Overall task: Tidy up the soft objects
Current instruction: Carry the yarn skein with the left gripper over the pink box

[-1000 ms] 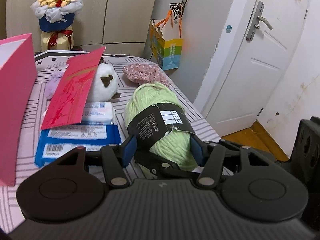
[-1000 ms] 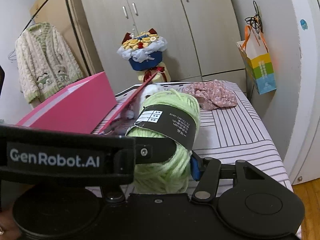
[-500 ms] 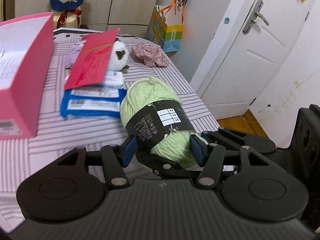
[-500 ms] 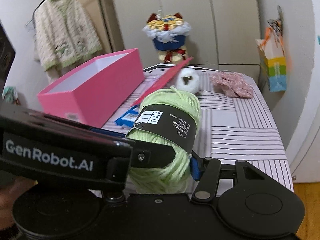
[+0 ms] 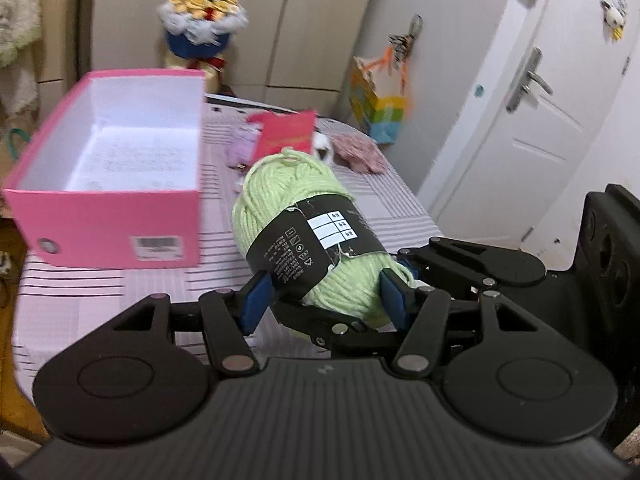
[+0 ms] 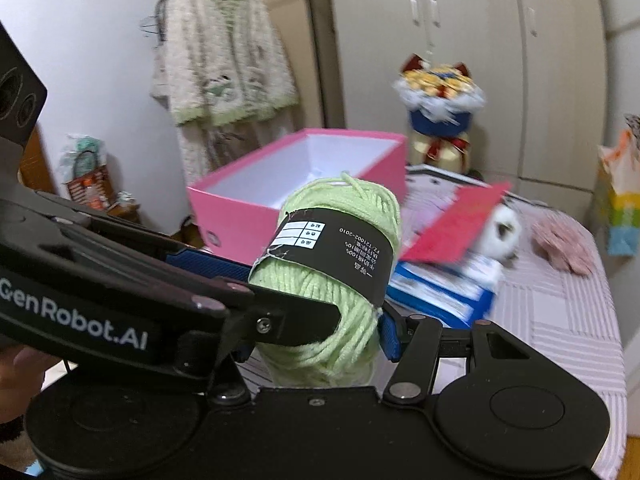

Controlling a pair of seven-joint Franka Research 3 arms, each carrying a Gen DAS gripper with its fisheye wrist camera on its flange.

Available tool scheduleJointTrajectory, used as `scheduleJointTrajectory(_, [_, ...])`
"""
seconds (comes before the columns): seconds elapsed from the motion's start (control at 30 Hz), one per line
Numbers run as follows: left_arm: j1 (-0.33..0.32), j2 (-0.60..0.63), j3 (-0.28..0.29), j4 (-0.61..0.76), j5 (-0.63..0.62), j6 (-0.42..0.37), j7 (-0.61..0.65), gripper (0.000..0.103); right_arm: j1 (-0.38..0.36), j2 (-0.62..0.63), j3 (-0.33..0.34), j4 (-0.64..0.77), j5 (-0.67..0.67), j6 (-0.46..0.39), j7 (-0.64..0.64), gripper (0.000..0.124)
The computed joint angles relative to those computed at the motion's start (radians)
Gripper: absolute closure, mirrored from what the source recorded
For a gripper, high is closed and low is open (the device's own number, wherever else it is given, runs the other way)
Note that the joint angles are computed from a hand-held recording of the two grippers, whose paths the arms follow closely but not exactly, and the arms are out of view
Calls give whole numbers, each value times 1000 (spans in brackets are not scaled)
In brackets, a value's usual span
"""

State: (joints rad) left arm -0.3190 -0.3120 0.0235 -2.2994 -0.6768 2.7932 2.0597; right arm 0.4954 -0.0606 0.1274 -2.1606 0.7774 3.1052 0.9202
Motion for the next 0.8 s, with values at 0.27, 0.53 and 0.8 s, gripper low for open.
scheduleJointTrajectory(0.27, [49, 18, 30, 65, 55, -5, -12, 46, -11, 117, 41, 182, 57, -20, -68, 60])
scheduleJointTrajectory(0.53, [126, 180, 22, 257, 2, -22, 58, 46, -64, 319, 78, 447, -15, -67, 15, 56])
scheduleJointTrajectory(0.8, [251, 418, -40, 560, 8, -138, 50, 46, -40, 560, -12, 796, -297, -215, 314, 56])
